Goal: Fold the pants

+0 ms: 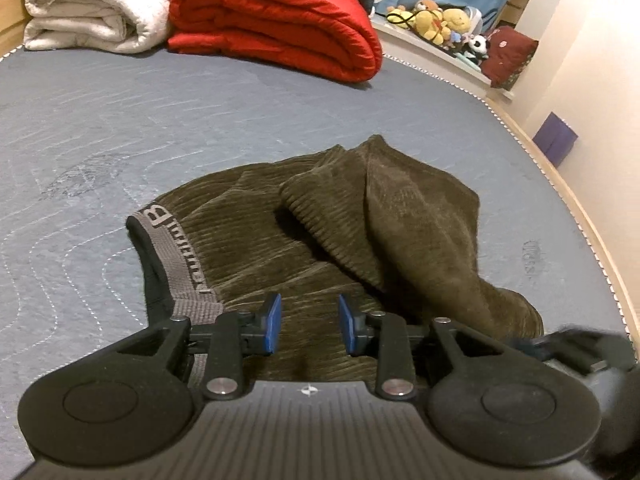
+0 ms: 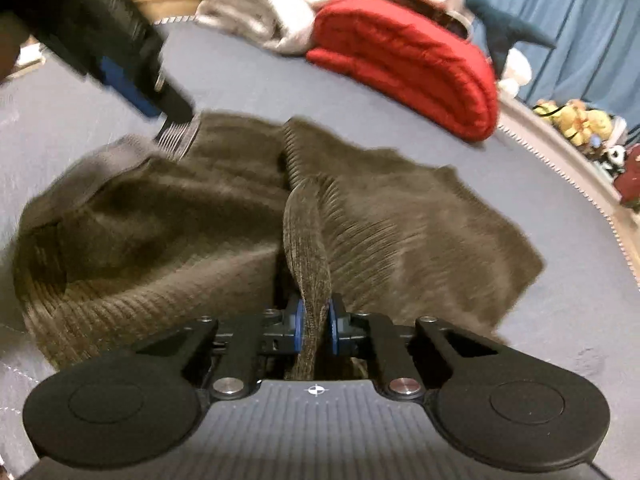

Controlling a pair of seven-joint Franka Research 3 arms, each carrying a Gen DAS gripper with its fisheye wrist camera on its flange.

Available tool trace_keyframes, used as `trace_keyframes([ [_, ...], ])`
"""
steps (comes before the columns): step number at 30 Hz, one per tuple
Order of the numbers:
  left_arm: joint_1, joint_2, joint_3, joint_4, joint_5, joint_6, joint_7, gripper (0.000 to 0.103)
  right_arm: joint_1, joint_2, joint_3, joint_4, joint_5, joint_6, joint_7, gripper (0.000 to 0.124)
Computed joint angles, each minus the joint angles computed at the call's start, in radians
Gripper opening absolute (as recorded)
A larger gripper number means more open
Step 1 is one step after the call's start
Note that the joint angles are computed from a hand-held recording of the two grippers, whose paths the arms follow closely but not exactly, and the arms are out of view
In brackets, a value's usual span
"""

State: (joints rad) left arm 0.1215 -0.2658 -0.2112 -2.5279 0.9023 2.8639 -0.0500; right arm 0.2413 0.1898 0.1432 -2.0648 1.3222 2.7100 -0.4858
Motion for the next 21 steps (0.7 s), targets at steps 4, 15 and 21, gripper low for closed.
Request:
trace_keyframes([
  [4, 0.019, 0.026, -0.012, 0.014, 0.061, 0.046, -0.044, 0.034, -0.070, -0.064, -0.068, 0.028, -0.090, -0.134, 0.103, 0.011],
  [15, -0.046, 0.177, 0.035, 0.116, 0.039, 0.081, 0.026, 0.034, -0.226, 0.010, -0.180, 0.107, -0.687, -0.252, 0.395, 0.008],
  [21, -0.082, 0.216, 0.059, 0.150, 0.049, 0.042, 0.024, 0.035, -0.290, 0.022, -0.112, 0.208, -0.325, -0.358, 0.376, 0.058],
])
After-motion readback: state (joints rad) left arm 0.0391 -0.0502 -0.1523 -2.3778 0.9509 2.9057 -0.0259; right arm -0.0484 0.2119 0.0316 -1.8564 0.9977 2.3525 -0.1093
